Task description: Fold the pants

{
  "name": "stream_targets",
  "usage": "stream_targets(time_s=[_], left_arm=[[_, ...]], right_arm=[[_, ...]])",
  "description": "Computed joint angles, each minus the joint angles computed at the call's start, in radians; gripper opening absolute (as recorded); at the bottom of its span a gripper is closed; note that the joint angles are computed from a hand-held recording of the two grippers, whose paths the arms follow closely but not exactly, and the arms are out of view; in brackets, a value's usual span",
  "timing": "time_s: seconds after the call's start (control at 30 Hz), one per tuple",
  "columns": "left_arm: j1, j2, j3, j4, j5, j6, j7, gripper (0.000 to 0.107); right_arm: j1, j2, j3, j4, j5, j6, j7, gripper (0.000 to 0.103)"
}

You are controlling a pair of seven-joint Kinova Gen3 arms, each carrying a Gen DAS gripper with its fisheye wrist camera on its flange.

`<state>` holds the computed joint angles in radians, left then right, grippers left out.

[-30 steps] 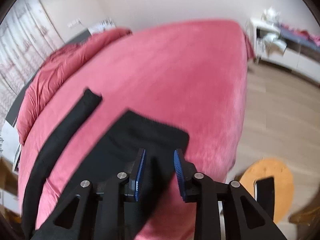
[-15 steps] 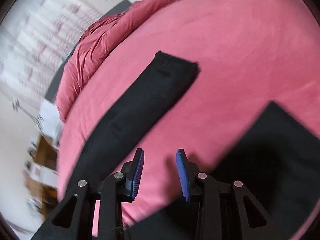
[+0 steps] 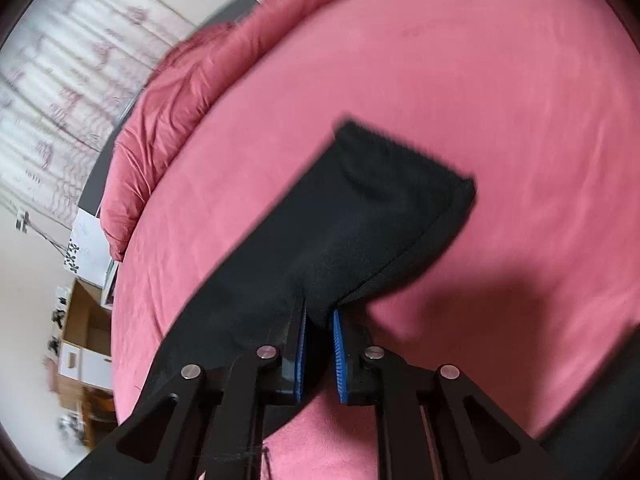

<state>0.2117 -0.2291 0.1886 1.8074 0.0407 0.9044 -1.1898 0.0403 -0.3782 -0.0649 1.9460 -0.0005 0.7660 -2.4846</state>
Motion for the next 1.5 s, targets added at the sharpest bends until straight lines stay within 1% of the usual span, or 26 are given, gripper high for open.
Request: stream_targets(time_s=[0.07, 0.13, 0.23, 0.3, 0.37, 0.4, 0.43, 0.5, 0.57, 0.63, 0.67, 0.7, 0.77, 0.8, 0.83, 0.87, 0.9, 0.97, 1.03, 1.07, 1.13, 1.2, 1.23, 1.33, 1.43, 1.5], left_arm=[[-0.007, 0.026, 0.012, -0.021, -0.033, 0.029, 0.029, 0.036], [0.008, 0.028, -0.025, -0.012, 0.0, 0.02, 0.022, 0.036], [-0.009, 0.016, -0.026, 0.017, 0.024, -0.007, 0.013, 0.036], [-0.009, 0.004, -0.012, 0.04, 0.01, -0.033, 0.02, 0.036], [-0.008, -0.005, 0.002, 0.035, -0.004, -0.023, 0.026, 0.036], [-0.002, -0.007, -0.006, 0.031, 0.004, -0.013, 0.013, 0.036], [-0.001, -0.006, -0.026, 0.028, 0.028, -0.006, -0.015, 0.036], [0.002, -0.001, -0.08, 0.012, 0.095, 0.018, -0.067, 0.037], [-0.017, -0.003, -0.1, -0.001, 0.124, 0.038, -0.082, 0.037], [-0.04, -0.003, -0.116, -0.018, 0.138, 0.056, -0.094, 0.037], [-0.052, 0.0, -0.126, -0.034, 0.146, 0.07, -0.101, 0.037], [-0.076, 0.0, -0.118, -0.045, 0.155, 0.082, -0.107, 0.038], [-0.137, 0.015, -0.111, -0.075, 0.207, 0.115, -0.135, 0.038], [-0.147, 0.032, -0.131, -0.096, 0.247, 0.139, -0.142, 0.042], [-0.144, 0.053, -0.162, -0.113, 0.288, 0.159, -0.151, 0.047], [-0.123, 0.085, -0.208, -0.143, 0.329, 0.196, -0.148, 0.059], [-0.121, 0.123, -0.236, -0.176, 0.367, 0.237, -0.134, 0.065], [-0.15, 0.185, -0.242, -0.235, 0.409, 0.302, -0.103, 0.065], [-0.193, 0.237, -0.205, -0.284, 0.401, 0.343, -0.03, 0.065], [-0.203, 0.256, -0.198, -0.297, 0.4, 0.353, 0.005, 0.065], [-0.217, 0.302, -0.186, -0.334, 0.399, 0.374, 0.075, 0.066], [-0.211, 0.341, -0.166, -0.377, 0.356, 0.397, 0.118, 0.066], [-0.208, 0.361, -0.158, -0.402, 0.339, 0.415, 0.136, 0.066], [-0.191, 0.417, -0.142, -0.464, 0.292, 0.451, 0.19, 0.069], [-0.174, 0.46, -0.136, -0.513, 0.263, 0.464, 0.257, 0.079], [-0.165, 0.477, -0.13, -0.528, 0.258, 0.462, 0.283, 0.091]], right_arm=[[0.032, -0.031, -0.045, -0.021, 0.055, 0.024, -0.027, 0.011], [0.064, -0.053, -0.085, -0.04, 0.102, 0.061, -0.06, 0.011], [0.059, -0.04, -0.083, -0.028, 0.106, 0.1, -0.077, 0.011], [0.047, -0.028, -0.068, -0.001, 0.089, 0.114, -0.084, 0.011], [0.028, -0.029, -0.031, 0.048, 0.046, 0.072, -0.094, 0.015], [0.021, -0.038, -0.021, 0.062, 0.049, 0.062, -0.111, 0.021], [0.03, -0.044, -0.02, 0.063, 0.044, 0.068, -0.115, 0.034], [0.054, -0.039, -0.044, 0.027, 0.06, 0.13, -0.139, 0.042], [0.07, -0.053, -0.08, -0.009, 0.095, 0.192, -0.175, 0.042], [0.067, -0.064, -0.103, -0.042, 0.129, 0.227, -0.182, 0.042], [0.061, -0.056, -0.129, -0.076, 0.152, 0.256, -0.18, 0.042], [0.05, -0.041, -0.145, -0.106, 0.167, 0.274, -0.175, 0.042], [0.006, 0.013, -0.171, -0.195, 0.183, 0.317, -0.141, 0.042], [-0.023, 0.052, -0.17, -0.242, 0.184, 0.339, -0.125, 0.047], [-0.064, 0.098, -0.155, -0.288, 0.18, 0.366, -0.102, 0.056], [-0.111, 0.145, -0.131, -0.334, 0.161, 0.379, -0.068, 0.057], [-0.157, 0.191, -0.111, -0.381, 0.148, 0.383, -0.037, 0.058], [-0.243, 0.284, -0.076, -0.473, 0.152, 0.42, -0.021, 0.058], [-0.33, 0.376, -0.02, -0.566, 0.146, 0.453, -0.012, 0.058], [-0.352, 0.423, -0.004, -0.612, 0.122, 0.483, -0.018, 0.058], [-0.352, 0.504, -0.026, -0.705, 0.107, 0.545, -0.024, 0.058], [-0.325, 0.569, -0.088, -0.78, 0.122, 0.609, -0.059, 0.058], [-0.328, 0.595, -0.094, -0.811, 0.127, 0.625, -0.074, 0.058], [-0.366, 0.676, -0.053, -0.905, 0.102, 0.68, -0.11, 0.058], [-0.419, 0.753, -0.005, -0.992, 0.093, 0.761, -0.127, 0.059], [-0.45, 0.779, 0.009, -1.019, 0.117, 0.79, -0.135, 0.06]])
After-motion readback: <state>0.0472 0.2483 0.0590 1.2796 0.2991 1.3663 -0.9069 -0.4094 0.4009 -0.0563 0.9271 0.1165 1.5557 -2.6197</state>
